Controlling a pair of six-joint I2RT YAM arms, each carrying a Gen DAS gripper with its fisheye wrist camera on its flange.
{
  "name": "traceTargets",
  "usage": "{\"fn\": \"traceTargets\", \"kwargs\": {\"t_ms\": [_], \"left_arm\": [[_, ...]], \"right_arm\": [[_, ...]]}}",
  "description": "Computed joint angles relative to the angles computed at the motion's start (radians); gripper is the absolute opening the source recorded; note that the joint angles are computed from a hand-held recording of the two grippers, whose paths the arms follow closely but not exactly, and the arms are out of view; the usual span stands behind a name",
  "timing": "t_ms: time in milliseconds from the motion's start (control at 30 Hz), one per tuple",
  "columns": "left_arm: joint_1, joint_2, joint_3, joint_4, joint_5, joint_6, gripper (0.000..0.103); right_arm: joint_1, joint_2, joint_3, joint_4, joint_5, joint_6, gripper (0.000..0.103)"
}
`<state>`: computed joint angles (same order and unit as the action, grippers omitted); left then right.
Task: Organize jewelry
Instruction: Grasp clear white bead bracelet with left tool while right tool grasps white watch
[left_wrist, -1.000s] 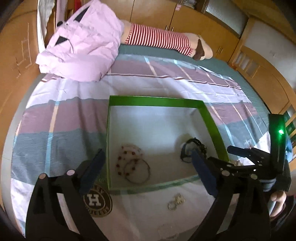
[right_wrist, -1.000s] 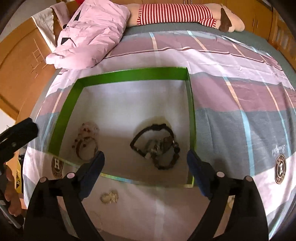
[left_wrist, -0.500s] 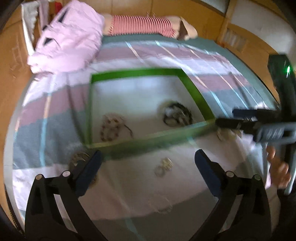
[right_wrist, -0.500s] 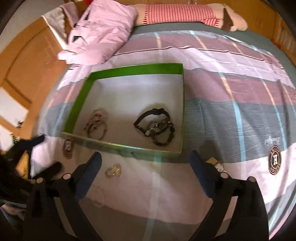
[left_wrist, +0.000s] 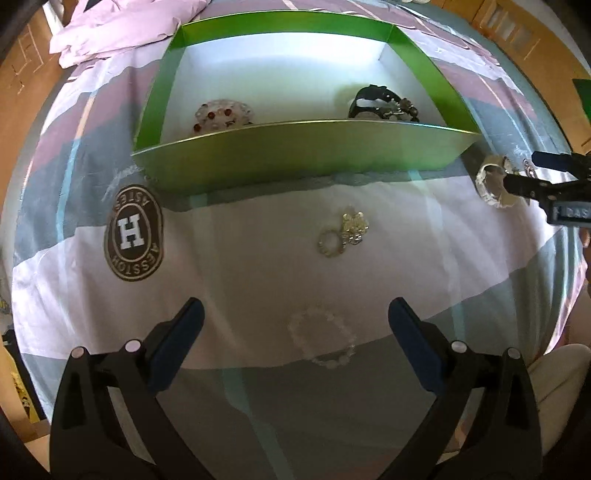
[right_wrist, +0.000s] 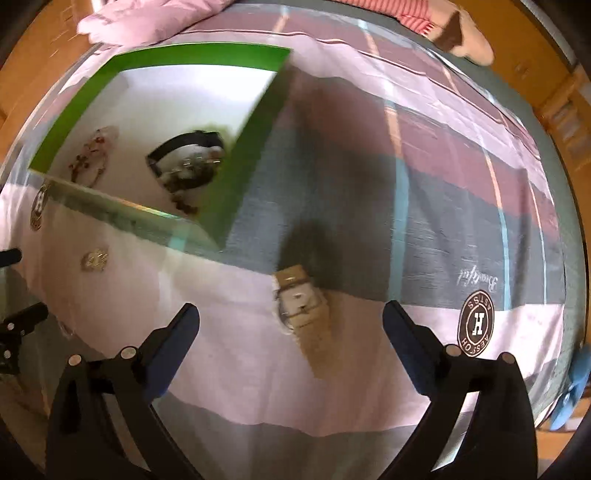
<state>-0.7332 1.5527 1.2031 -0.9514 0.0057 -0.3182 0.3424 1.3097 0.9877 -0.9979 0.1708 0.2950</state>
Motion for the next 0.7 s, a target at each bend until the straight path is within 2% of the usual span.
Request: {"fn": "traceTargets", "kwargs": {"t_ms": [100, 200, 267, 333, 367, 400, 433, 467, 500, 567, 667, 700], "left_arm": [[-0.009, 0.008, 0.003, 0.006, 0.013, 0.006, 0.096], [-0.017, 0.025, 0.001, 0.008, 0.028, 0.011, 0.088], [-0.023, 0.038, -0.001, 0.006, 0.033, 0.016, 0.081], [-0.031, 0.056, 0.002, 0.010, 0.039, 0.019, 0.074], [-0.035, 0.061, 0.001, 0.009, 0.038, 0.022, 0.070], [-0.039, 0.064, -0.002, 0.011, 0.037, 0.022, 0.068], [-0.042, 0.068, -0.004, 0.012, 0.036, 0.024, 0.068], [-0.043, 0.070, -0.008, 0.014, 0.037, 0.024, 0.068], [-0.042, 0.072, -0.010, 0.015, 0.039, 0.022, 0.068], [-0.038, 0.079, -0.017, 0.023, 0.049, 0.021, 0.066], [-0.030, 0.099, -0.012, 0.029, 0.070, 0.033, 0.050], [-0.032, 0.105, -0.013, 0.031, 0.069, 0.036, 0.049]], "right_arm": [[-0.003, -0.005, -0.005, 0.008, 0.088, -0.001, 0.100], [-0.048, 0.007, -0.004, 0.013, 0.027, -0.035, 0.100], [-0.033, 0.024, -0.001, 0.013, 0.033, -0.034, 0.097], [0.014, 0.052, 0.003, 0.013, 0.085, -0.050, 0.086], [0.023, 0.060, 0.002, 0.010, 0.096, -0.056, 0.074], [0.034, 0.075, 0.004, 0.005, 0.098, -0.051, 0.055], [0.038, 0.092, 0.007, 0.000, 0.095, -0.044, 0.046], [0.037, 0.115, 0.010, -0.002, 0.089, -0.041, 0.031], [0.040, 0.125, 0.007, -0.002, 0.095, -0.038, 0.024], [0.050, 0.148, 0.007, -0.005, 0.141, -0.026, 0.022], [0.016, 0.130, 0.011, -0.003, 0.120, -0.011, 0.022], [0.006, 0.122, 0.013, -0.004, 0.120, -0.006, 0.022]]}}
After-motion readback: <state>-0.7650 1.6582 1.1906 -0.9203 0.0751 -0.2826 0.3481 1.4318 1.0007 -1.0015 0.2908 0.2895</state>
